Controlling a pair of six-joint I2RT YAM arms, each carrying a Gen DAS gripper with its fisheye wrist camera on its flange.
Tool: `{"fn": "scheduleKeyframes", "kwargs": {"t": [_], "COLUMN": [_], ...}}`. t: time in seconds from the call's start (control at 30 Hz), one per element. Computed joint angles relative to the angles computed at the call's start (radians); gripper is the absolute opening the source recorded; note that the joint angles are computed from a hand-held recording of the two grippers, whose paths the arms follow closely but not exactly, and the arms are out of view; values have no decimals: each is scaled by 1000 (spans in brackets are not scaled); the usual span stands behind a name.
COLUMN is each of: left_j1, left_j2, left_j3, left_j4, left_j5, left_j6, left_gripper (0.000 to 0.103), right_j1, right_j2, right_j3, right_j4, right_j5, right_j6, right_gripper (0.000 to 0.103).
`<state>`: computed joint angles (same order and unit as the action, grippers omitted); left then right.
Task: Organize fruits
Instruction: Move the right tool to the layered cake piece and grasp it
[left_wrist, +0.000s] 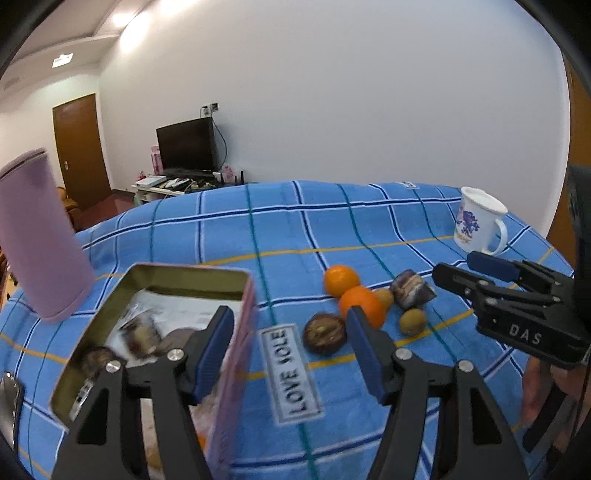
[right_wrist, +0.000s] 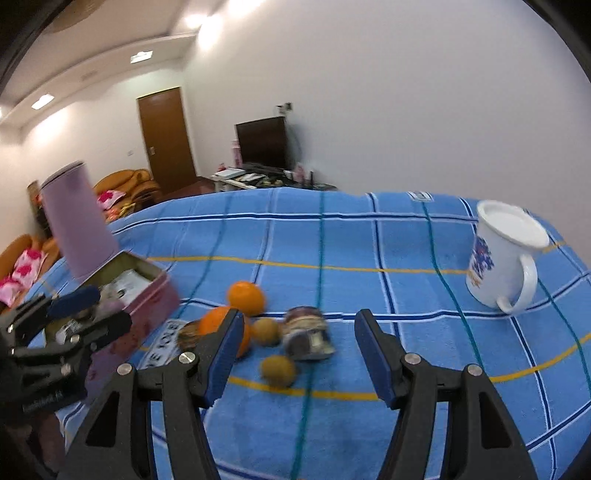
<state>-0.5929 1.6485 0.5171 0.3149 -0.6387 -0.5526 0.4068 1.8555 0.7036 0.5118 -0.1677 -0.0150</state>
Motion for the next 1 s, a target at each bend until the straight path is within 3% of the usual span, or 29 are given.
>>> {"fn": "scheduleKeyframes", "kwargs": {"t": [0.13,0.47,0.6,0.63,0.8,1.0], "left_j1": [35,59,67,67,66,60], "left_j2": [84,177,198,202,234,285], "left_j3": [76,133,149,154,190,256], "left_j4": [-5,24,31,29,31,-5], "left_j5": [66,108,138,143,189,214], "left_j6": [7,36,43,45,61,82], "left_gripper": [66,66,66,66,65,66], "right_j1": [0,4,-18,-22,-16,-43], "right_j2": [67,213,254,258,245,188], "right_j3": [83,245,303,307,288,195], "right_j4": [-55,-205,-269,-271,-261,-160], "right_j5": [16,-11,-78,-98,-96,-46], "right_j6": [-3,13,29,32,19,33], "right_gripper": [64,63,52,45,45,45]}}
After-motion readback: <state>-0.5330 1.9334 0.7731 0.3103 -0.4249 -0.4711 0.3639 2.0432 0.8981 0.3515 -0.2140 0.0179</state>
